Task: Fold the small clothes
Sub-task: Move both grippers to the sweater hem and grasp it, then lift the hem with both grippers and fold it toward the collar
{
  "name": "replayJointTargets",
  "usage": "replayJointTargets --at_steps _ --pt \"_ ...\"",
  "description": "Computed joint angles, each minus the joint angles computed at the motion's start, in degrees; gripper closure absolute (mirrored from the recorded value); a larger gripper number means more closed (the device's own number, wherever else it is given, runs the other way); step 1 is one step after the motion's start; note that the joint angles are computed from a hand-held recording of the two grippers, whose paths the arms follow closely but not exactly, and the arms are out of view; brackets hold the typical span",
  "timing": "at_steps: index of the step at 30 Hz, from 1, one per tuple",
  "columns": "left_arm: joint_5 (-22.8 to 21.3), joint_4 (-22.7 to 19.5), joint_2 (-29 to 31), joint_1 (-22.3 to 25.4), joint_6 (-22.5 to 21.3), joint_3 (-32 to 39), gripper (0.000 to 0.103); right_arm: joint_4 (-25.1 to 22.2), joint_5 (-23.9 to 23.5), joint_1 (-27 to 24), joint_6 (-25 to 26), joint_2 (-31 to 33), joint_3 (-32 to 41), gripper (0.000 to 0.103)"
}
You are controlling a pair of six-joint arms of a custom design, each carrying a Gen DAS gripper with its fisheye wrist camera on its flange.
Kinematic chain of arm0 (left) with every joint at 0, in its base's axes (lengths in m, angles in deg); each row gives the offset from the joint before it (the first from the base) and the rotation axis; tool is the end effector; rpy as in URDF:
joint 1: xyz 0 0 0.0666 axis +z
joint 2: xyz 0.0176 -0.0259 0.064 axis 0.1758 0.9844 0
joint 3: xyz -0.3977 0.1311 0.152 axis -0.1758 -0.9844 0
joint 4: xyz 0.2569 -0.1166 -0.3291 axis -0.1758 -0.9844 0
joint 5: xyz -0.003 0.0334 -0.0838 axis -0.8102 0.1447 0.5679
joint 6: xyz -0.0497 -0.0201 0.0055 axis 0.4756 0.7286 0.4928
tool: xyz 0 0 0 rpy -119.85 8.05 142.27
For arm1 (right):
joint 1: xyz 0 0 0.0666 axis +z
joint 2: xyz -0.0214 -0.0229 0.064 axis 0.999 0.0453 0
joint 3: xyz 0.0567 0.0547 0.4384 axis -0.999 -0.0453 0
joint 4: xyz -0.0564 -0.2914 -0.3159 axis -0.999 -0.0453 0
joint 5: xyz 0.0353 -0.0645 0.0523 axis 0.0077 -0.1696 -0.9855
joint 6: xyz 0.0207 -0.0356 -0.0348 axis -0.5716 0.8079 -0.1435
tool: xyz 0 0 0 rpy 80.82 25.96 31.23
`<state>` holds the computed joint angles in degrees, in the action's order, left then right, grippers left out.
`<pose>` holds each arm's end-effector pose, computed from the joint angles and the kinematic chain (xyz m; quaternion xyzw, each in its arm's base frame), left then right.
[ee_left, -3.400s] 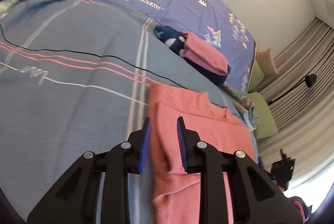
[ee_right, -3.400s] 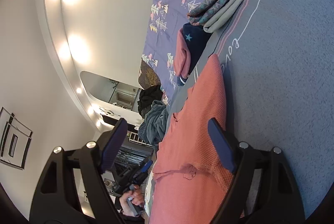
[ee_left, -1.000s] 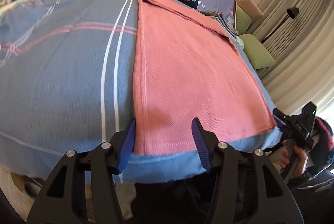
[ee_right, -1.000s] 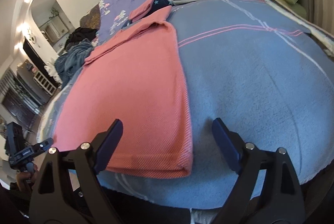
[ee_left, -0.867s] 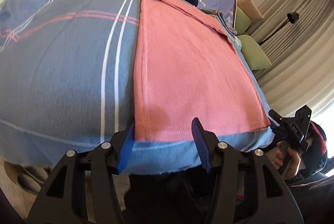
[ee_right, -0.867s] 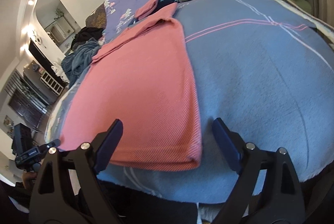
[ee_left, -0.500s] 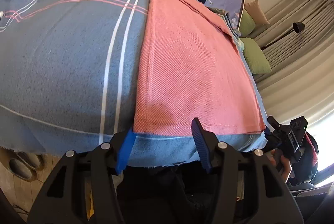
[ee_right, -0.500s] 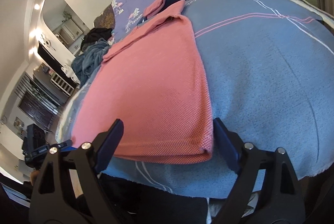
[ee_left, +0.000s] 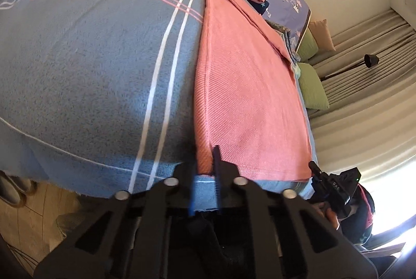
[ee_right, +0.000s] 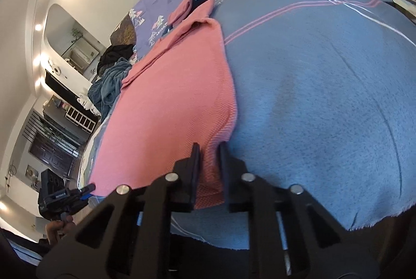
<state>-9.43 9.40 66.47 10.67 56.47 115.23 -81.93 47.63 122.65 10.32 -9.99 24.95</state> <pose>0.4633 -0.0208 0.4686 0.0205 0.9113 -0.3743 0.1703 0.3309 0.2217 0.3940 0.2384 0.8572 0.2405 0.3879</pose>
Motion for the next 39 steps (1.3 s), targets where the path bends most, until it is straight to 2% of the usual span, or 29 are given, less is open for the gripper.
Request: replayJointTargets --at_steps 7,16,28,36,38,39 --pt "0.7 0.5 -0.1 -0.1 0.4 0.0 0.099 -0.1 -0.5 -0.3 0.2 0.3 0.4 0.093" --pt "3.5 0.7 -0.2 0.6 -0.6 1.1 0.099 7.0 -4.6 -1.7 -1.0 -1.5 -1.7 0.095" --pt "5.6 2.2 -0.7 0.9 0.1 1.6 0.099 11.9 -6.2 -2.5 -1.7 -3.2 -2.9 0.095" --pt "10.2 3.9 0.6 1.5 1.6 4.2 0.099 19.2 -9.7 -4.6 -2.6 -4.4 -4.2 0.097" --pt "10.7 4.6 1.0 1.3 2.1 5.3 0.099 18.9 -9.9 -5.2 -2.2 -4.1 -3.5 0.097" --pt "10.7 5.1 1.3 1.1 2.2 5.8 0.099 17.2 -9.8 -5.4 -1.8 -3.8 -2.6 0.097"
